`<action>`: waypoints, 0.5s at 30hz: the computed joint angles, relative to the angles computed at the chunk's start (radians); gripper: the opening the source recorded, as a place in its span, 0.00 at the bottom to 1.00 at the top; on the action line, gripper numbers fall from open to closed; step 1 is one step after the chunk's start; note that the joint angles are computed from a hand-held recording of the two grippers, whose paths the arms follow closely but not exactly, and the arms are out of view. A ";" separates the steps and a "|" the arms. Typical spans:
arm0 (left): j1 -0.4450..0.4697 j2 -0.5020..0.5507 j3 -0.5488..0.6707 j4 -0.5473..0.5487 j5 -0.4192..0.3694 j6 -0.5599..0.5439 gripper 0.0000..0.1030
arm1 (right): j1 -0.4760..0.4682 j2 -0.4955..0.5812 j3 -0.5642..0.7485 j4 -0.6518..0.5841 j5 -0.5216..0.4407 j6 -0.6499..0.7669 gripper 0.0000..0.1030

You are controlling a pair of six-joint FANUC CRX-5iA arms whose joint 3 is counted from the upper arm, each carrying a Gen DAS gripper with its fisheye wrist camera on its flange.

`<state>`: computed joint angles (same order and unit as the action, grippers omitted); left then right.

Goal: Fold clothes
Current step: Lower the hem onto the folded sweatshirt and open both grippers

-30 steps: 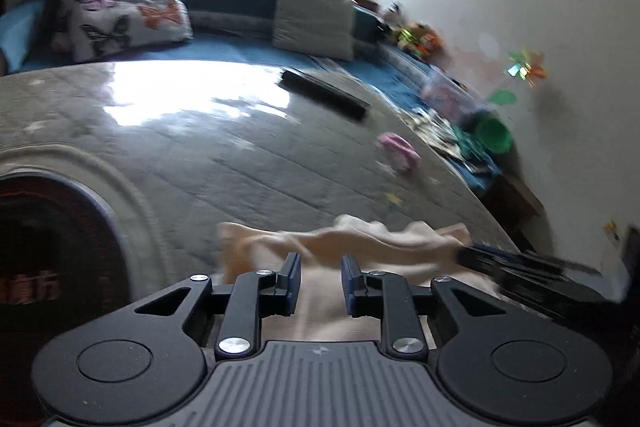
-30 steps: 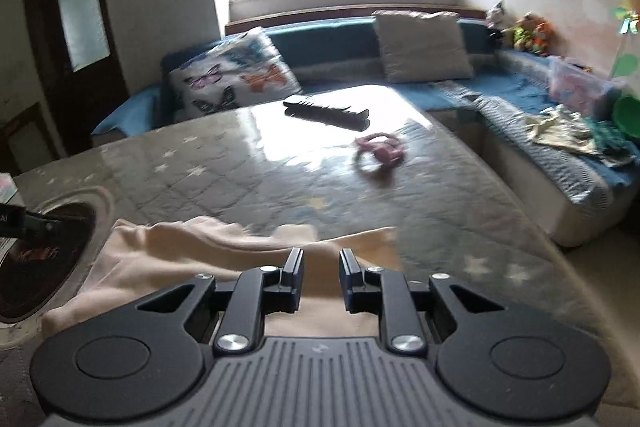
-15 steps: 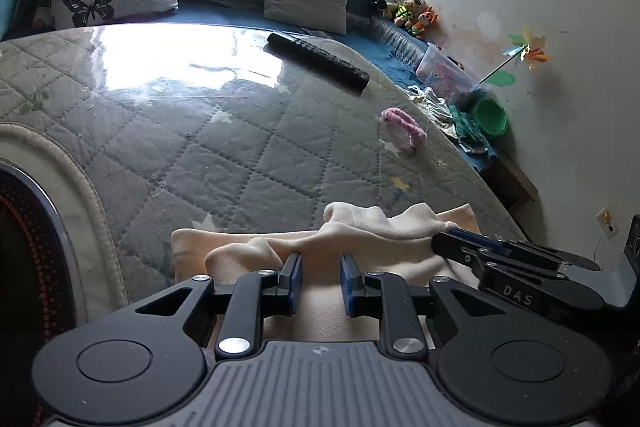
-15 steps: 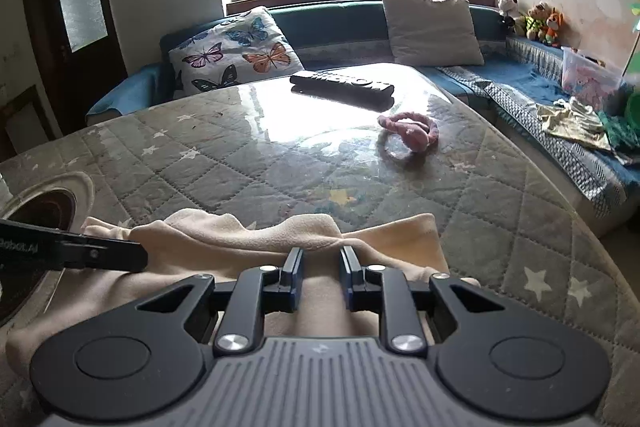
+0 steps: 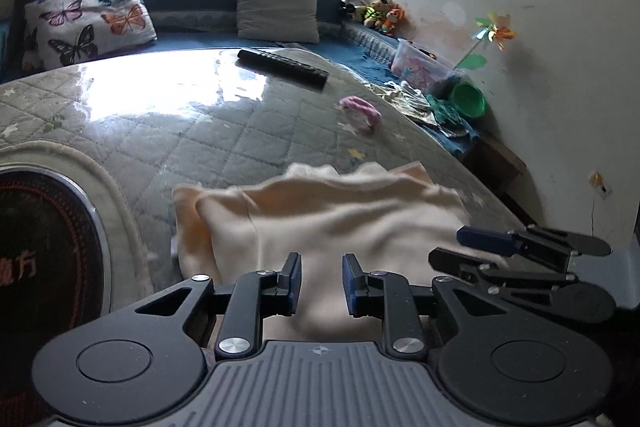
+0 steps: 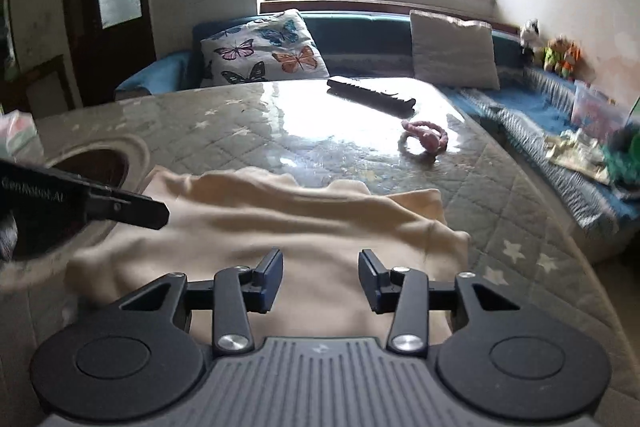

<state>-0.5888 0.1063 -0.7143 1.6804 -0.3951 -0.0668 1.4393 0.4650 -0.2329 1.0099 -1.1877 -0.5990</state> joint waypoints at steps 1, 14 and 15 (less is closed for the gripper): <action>-0.008 -0.011 -0.014 0.016 0.009 -0.023 0.24 | 0.012 0.002 0.004 -0.006 -0.011 -0.003 0.42; -0.030 -0.079 -0.108 0.055 0.052 -0.037 0.33 | 0.080 0.018 0.001 -0.032 -0.081 -0.125 0.48; -0.033 -0.086 -0.116 0.064 0.055 -0.040 0.36 | 0.081 0.021 0.002 -0.031 -0.083 -0.138 0.49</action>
<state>-0.6215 0.0203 -0.8308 1.7443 -0.3402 -0.1067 1.5201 0.4857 -0.2307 0.9785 -1.2705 -0.7370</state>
